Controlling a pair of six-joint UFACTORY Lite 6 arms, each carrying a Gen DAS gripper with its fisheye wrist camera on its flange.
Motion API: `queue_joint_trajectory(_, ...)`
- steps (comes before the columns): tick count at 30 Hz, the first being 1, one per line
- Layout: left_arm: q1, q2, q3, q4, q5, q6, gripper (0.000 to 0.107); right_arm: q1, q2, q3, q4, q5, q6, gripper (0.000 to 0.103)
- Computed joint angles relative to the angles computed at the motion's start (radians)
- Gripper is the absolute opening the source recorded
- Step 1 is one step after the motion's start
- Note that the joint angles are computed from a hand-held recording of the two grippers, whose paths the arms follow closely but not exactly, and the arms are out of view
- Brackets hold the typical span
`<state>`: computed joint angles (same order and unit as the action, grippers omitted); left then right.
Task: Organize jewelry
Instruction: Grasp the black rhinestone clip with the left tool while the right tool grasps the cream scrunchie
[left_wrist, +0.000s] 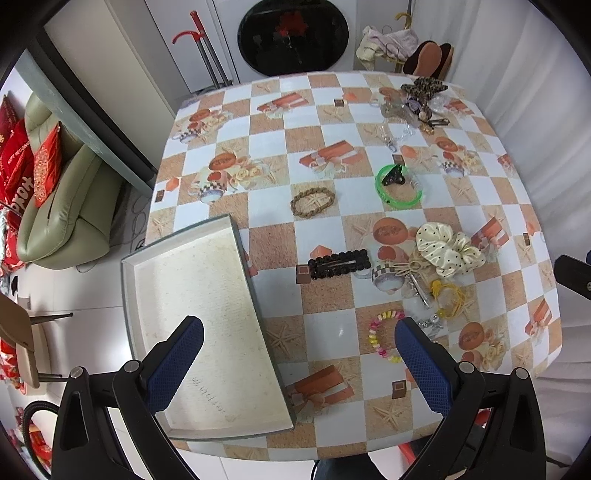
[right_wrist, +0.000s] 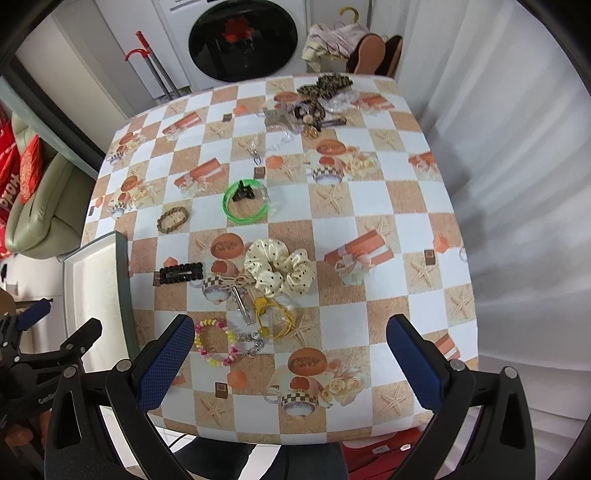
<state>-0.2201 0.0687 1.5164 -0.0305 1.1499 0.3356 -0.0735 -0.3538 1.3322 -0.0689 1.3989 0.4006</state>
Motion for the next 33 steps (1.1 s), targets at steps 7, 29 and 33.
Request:
queue_joint_trajectory(7, -0.047, 0.074, -0.003, 0.01, -0.048, -0.027, 0.103, -0.181, -0.015, -0.136, 0.084, -0.075, -0.148, 0.103)
queue_joint_trajectory(29, -0.162, 0.4, -0.021, -0.001, -0.371, 0.309, 0.088, -0.289, 0.262, -0.285, 0.214, -0.372, -0.334, 0.103)
queue_joint_trajectory(33, -0.176, 0.45, -0.017, -0.003, -0.4, 0.343, 0.088, -0.286, 0.336, -0.28, 0.232, -0.433, -0.344, 0.101)
